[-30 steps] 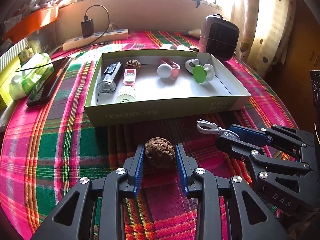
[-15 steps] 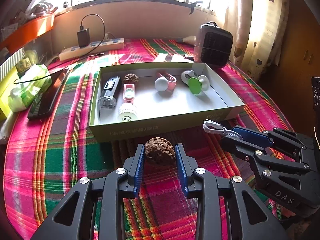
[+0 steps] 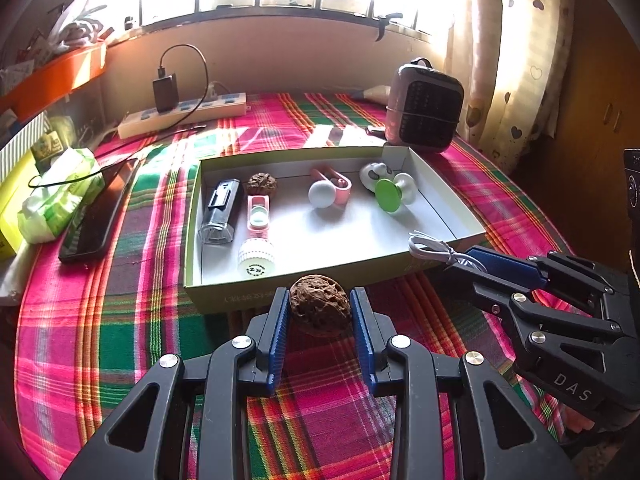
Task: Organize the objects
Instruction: 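Carry the walnut and USB cable up over the tray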
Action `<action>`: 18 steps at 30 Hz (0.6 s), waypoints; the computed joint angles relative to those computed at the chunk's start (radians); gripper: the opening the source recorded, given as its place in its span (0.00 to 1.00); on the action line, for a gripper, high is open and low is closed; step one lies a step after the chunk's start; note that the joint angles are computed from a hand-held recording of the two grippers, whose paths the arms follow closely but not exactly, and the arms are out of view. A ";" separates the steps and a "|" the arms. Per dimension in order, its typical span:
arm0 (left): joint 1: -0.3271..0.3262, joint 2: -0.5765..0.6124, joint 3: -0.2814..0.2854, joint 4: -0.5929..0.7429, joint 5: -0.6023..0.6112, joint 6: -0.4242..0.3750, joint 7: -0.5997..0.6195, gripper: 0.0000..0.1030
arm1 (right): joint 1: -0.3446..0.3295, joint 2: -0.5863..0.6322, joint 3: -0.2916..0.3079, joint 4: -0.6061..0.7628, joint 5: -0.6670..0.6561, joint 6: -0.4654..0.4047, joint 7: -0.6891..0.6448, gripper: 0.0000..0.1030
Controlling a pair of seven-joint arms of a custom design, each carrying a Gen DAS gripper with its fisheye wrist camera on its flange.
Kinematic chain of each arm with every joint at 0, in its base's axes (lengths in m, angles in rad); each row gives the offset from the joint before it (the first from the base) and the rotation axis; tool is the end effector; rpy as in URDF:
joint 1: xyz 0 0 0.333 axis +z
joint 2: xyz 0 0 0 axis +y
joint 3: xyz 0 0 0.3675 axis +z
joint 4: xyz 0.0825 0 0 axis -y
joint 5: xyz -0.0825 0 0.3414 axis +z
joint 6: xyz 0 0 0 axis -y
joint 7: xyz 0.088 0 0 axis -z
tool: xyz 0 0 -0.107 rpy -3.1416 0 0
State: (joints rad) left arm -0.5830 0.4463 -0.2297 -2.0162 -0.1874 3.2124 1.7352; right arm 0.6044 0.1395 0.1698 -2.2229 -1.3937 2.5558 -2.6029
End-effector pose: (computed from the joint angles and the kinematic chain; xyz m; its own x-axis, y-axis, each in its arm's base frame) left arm 0.4724 -0.4428 0.4003 -0.6890 -0.7172 0.1042 -0.5740 0.4523 -0.6826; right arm 0.3709 0.3786 0.4056 -0.1337 -0.9835 -0.1217 -0.6597 0.1800 -0.7297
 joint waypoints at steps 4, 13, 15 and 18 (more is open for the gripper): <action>-0.003 0.008 0.004 0.022 0.003 -0.008 -0.002 0.27 | -0.006 -0.005 -0.004 0.003 0.000 -0.007 -0.008 0.26; -0.005 0.032 0.007 0.074 0.013 -0.026 -0.002 0.27 | -0.022 0.003 -0.013 0.022 0.023 -0.008 -0.057 0.26; -0.007 0.039 0.011 0.085 0.014 -0.031 -0.005 0.27 | -0.027 0.005 -0.017 0.024 0.026 -0.002 -0.062 0.26; -0.005 0.051 0.011 0.108 0.019 -0.044 -0.004 0.27 | -0.032 0.014 -0.022 0.037 0.039 0.000 -0.088 0.26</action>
